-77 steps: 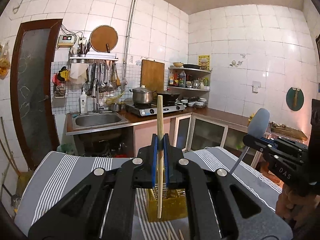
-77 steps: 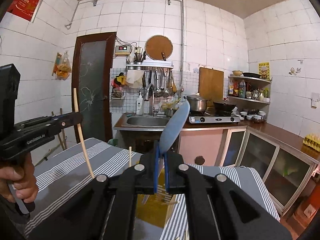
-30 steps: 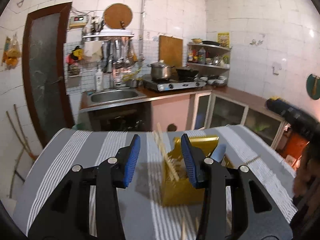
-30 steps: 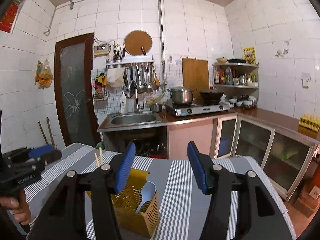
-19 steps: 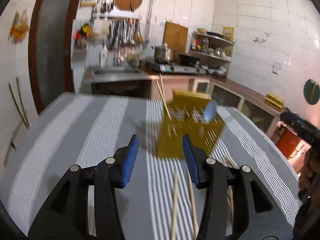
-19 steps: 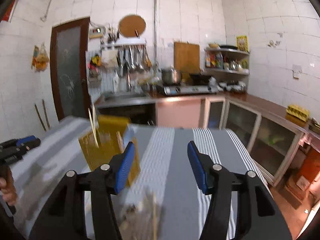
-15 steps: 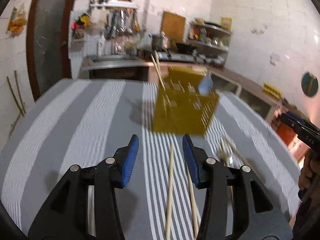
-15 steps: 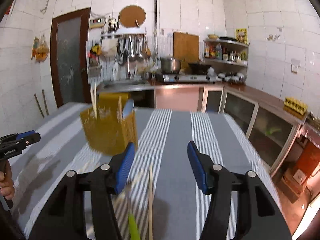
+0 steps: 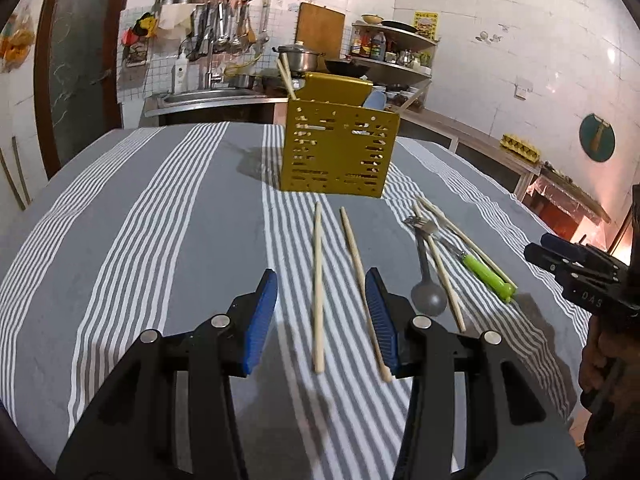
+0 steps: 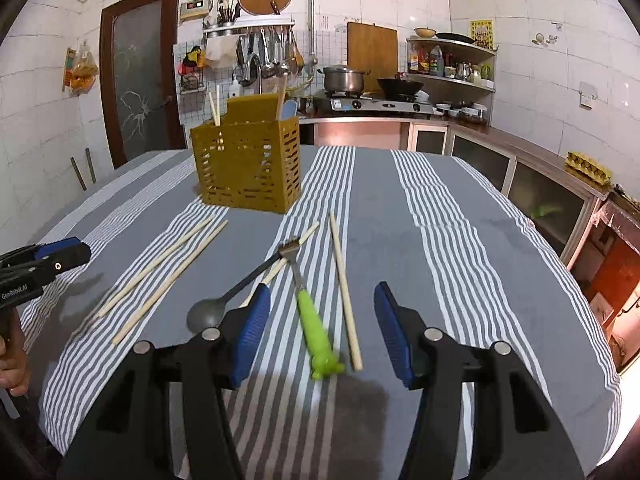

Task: Organize utensils
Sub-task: 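Grasp a wooden chopstick with the left tool while the right tool grasps the green-handled fork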

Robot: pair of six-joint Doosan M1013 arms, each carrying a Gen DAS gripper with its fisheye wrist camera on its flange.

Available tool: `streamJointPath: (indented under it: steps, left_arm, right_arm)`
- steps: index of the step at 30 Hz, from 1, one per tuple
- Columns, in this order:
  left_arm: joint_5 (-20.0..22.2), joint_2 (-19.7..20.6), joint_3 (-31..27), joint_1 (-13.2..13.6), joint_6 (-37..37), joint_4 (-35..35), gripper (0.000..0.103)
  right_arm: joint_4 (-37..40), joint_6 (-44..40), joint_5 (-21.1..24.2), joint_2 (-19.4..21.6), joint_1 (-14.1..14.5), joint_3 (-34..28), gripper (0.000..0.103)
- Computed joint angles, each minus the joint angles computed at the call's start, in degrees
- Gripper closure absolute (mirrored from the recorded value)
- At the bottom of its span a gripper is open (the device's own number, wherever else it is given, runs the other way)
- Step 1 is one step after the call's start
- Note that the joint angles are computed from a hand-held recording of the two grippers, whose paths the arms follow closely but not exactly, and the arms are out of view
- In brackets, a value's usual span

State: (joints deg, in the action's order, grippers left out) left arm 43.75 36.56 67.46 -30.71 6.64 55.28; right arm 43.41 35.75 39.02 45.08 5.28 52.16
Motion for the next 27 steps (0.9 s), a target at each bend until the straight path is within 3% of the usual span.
streamJointPath:
  steps: [7,15,21,27]
  left_arm:
    - [-0.85,-0.61,1.01,0.28,-2.27,0.54,0.058]
    - [-2.59,1.91,-3.55,1.65,5.62,-7.63,0.059]
    - [3.56,7.20,-13.15,2.38,18.32,-16.56,0.059]
    - [9.37,12.23,-22.03,3.23,25.17,-22.03,0.059]
  right_arm:
    - [-2.54,0.82,-1.07,-0.18,0.68,0.18,0.050]
    - [-6.37,3.89,0.79,1.71,1.35,-3.10,0.062]
    - [-11.40,7.70,5.15,4.76,1.84,-8.89,0.072]
    - [-15.00,12.61,13.58,9.97,2.27,-18.39,0.074]
